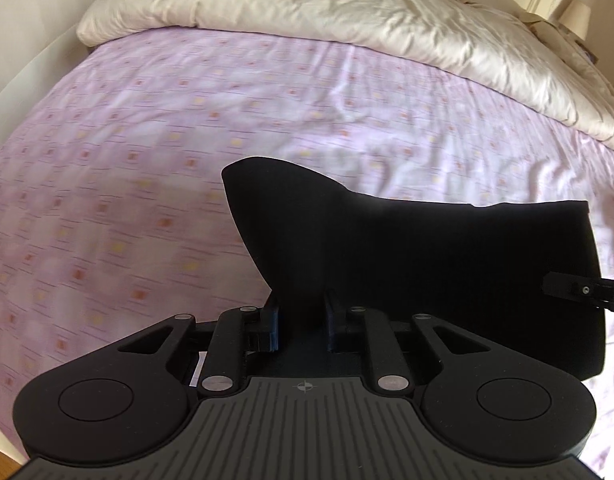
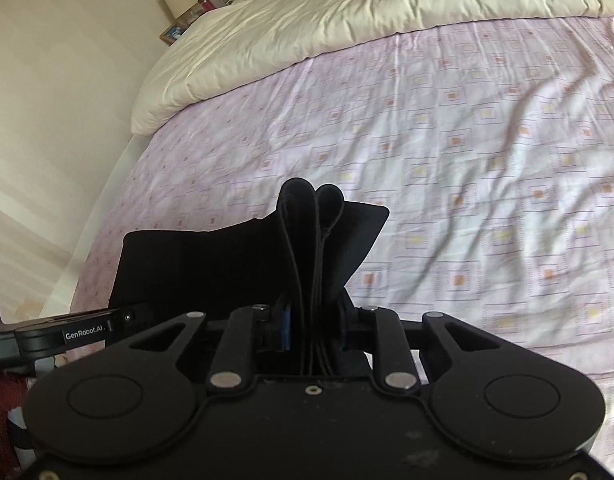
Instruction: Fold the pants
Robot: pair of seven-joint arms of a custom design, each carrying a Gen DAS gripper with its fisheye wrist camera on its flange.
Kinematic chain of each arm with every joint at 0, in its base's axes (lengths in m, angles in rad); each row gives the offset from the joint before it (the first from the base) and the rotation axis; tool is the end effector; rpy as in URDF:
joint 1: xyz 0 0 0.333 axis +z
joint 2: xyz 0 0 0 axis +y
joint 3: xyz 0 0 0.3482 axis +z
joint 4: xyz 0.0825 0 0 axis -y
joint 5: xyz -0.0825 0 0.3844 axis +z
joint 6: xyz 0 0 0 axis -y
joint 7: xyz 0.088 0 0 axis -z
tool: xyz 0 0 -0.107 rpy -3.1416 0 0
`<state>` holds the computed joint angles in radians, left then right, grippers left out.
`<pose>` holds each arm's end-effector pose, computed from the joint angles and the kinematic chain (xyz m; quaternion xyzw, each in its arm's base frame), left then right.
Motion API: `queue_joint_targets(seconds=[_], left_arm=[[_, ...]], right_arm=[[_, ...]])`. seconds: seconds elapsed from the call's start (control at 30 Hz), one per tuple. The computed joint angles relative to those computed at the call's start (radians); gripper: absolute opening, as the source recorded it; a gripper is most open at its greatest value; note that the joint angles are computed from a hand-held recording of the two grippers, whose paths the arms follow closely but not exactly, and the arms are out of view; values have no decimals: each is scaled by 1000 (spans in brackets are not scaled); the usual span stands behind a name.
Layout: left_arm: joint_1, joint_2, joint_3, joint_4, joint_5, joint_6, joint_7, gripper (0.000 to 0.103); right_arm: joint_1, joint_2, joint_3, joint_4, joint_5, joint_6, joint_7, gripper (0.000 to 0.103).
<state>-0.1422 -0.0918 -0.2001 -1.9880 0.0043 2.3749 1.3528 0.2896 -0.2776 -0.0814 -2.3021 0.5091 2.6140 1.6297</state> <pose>0.5343 -0.1948 0.5871 -0.6409 0.7303 -0.2014 0.1237 0.4894 0.0889 0.5529 -0.5876 0.7342 -0.0138 0.3398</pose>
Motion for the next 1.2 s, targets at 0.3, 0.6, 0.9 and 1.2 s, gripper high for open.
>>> queue_joint_targets(seconds=[0.3, 0.6, 0.9, 1.2], left_arm=[[128, 54, 123, 54, -209, 16, 383, 12], [221, 210, 154, 192, -164, -7, 390, 11], [253, 181, 128, 159, -262, -24, 544, 11], [219, 98, 123, 10, -284, -83, 699, 11]], right_arm=[[50, 263, 175, 263, -243, 45, 401, 22], [113, 537, 169, 617, -585, -231, 777, 29], [144, 473, 163, 586, -836, -196, 930, 32], [162, 505, 216, 582, -703, -324, 771, 22]])
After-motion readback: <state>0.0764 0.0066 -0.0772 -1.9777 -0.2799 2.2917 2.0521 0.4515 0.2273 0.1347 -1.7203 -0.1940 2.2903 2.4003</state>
